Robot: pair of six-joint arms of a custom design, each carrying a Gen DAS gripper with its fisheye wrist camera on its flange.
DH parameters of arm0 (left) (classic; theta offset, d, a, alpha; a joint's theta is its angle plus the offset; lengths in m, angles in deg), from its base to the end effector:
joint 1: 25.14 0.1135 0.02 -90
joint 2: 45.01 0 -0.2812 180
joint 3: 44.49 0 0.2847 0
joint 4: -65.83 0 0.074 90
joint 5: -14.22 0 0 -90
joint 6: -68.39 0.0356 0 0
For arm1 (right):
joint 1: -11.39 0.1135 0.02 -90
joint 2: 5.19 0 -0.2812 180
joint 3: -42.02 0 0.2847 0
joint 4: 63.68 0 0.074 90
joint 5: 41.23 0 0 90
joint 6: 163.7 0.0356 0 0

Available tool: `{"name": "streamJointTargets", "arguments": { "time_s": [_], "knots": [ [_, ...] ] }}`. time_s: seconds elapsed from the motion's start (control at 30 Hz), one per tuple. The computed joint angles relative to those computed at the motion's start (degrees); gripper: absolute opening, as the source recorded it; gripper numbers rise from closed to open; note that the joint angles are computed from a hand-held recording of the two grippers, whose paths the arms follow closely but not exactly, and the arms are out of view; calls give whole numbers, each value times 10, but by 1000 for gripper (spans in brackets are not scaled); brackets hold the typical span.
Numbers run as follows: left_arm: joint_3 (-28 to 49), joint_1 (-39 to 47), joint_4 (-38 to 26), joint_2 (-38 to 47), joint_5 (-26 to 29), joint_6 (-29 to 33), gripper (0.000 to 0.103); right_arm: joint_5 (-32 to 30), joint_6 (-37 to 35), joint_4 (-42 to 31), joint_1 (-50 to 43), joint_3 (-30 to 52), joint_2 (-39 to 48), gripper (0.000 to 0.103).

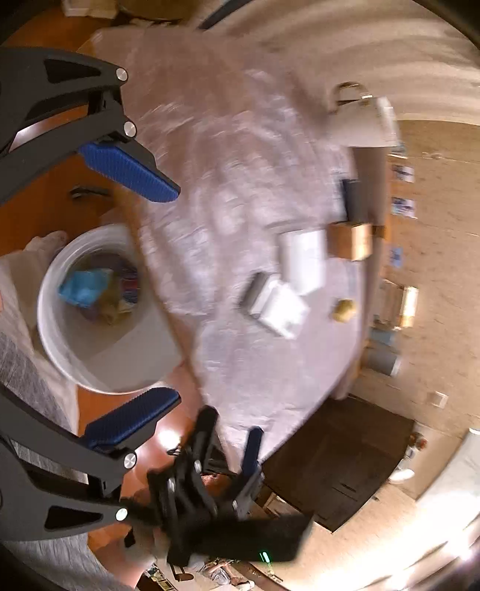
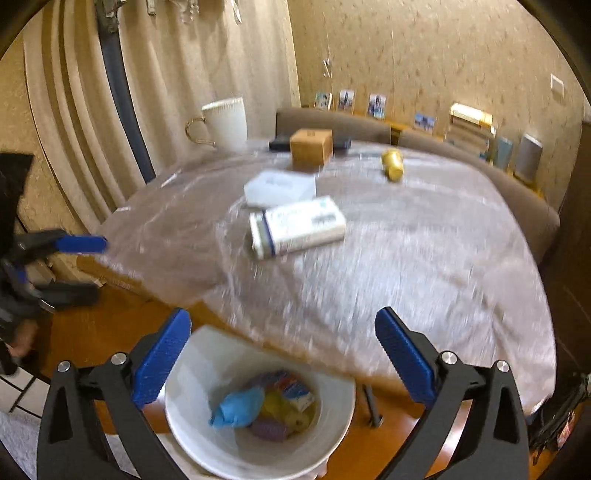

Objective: Collect trash
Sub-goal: 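Grasp the white plastic box with the left tool while the right tool grasps the white medicine box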

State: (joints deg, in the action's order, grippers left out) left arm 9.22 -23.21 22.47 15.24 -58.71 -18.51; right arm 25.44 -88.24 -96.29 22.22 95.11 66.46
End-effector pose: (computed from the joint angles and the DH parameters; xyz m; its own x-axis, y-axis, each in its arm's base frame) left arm 0.2331 -0.0026 0.2426 -0.7549 0.0263 -0.6553 0.1979 0.9618 -0.1894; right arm 0.2608 0.0643 0.2067 -0.6361 -0.3564 -0.6844 -0.5952 0.7911 0.1412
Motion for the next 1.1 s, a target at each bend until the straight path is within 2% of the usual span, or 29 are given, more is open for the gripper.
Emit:
{"name": "streamJointTargets", "arguments": {
  "time_s": [0.1,0.17,0.27,0.33,0.43,0.57,0.77,1.1],
  "knots": [
    [34,28,36,31,-22,20,101,14,7,25,18,42,56,99],
    [54,26,53,59,-37,10,101,9,4,33,24,74,101,99],
    [118,41,82,166,-3,-1,101,-7,-6,26,29,121,167,99],
    [147,50,79,209,24,-8,101,-7,-16,19,38,146,199,99],
    [206,39,72,283,34,-22,101,12,-36,18,54,176,241,99],
    [262,4,61,351,8,-22,101,10,-50,11,60,191,267,99],
    [343,-18,33,447,-2,-34,101,9,-57,11,70,212,296,99],
    [397,-44,13,512,-53,-18,101,7,-82,2,78,239,320,99]
  ]
}}
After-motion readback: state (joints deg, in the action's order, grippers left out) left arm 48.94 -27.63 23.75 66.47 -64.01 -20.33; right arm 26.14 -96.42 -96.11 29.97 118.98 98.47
